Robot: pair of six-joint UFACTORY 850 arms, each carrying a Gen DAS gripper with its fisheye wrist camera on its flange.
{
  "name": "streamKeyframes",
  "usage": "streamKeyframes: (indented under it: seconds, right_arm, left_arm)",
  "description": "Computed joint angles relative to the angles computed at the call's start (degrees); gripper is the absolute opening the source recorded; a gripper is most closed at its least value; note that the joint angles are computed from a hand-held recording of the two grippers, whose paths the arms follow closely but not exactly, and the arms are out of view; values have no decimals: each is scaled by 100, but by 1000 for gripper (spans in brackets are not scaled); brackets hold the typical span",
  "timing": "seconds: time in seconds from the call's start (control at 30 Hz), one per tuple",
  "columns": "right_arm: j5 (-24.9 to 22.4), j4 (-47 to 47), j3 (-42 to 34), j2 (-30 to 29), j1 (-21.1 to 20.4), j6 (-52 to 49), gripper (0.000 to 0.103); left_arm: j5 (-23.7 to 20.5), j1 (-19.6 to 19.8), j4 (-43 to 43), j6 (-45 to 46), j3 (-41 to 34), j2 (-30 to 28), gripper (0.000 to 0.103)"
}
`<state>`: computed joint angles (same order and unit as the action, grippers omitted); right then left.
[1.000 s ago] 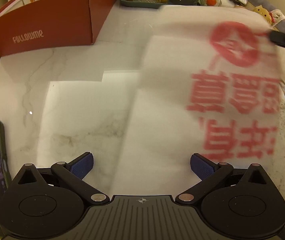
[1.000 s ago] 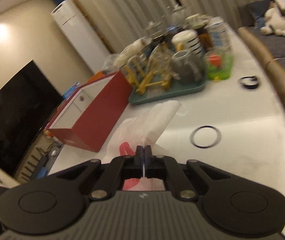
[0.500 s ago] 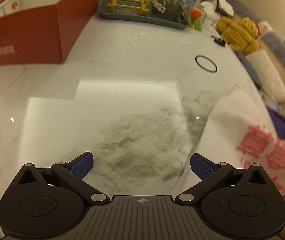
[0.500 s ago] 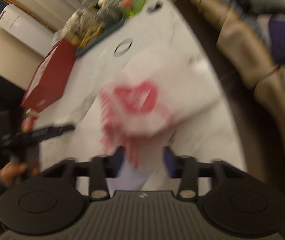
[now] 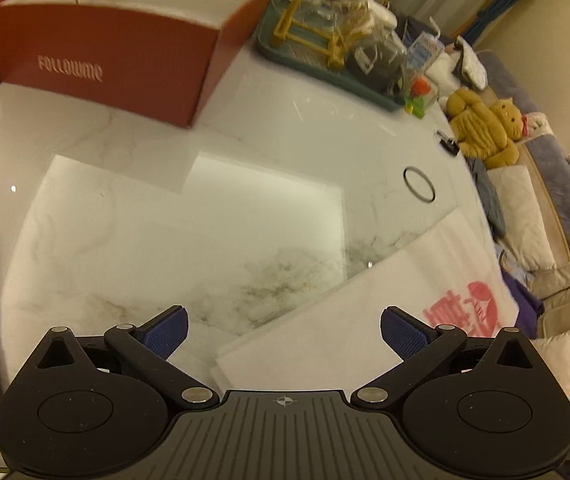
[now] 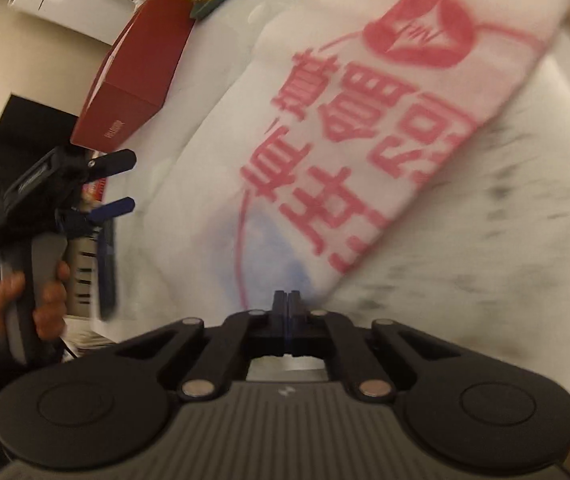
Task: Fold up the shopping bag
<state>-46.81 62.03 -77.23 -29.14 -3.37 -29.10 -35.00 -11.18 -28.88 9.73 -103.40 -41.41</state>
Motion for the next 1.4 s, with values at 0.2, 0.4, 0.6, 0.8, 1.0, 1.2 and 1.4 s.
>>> streamKeyframes:
  seconds: [0.2, 0.4, 0.6, 0.8, 1.0, 1.2, 1.4]
  right_arm:
    - [-329, 349, -1292, -1010, 455, 613, 7]
    - [643, -522, -1541, -620, 497, -1419, 76]
    - [-142, -2184, -1420, -246, 474, -3201, 76]
    - [-685, -2823, -1127, -128, 824, -4164, 58]
    - [385, -3183, -814, 32, 1179, -4245, 33]
    - [381, -2948, -1455, -426, 1328, -2745, 1]
    - [635, -1984, -2252, -1080, 1491, -1030, 24]
  left_arm:
    - [75, 10, 204, -167, 272, 292, 103]
    - [-250, -118, -91, 641, 552, 454, 103]
    - [-641, -251, 194, 460, 443, 295, 103]
    - [-847, -29, -3, -224, 348, 117, 103]
    - [-609, 31, -242, -79, 552, 270, 103]
    - [-137, 136, -331, -120, 737, 550, 103]
    - [340, 351, -118, -443, 895, 843, 103]
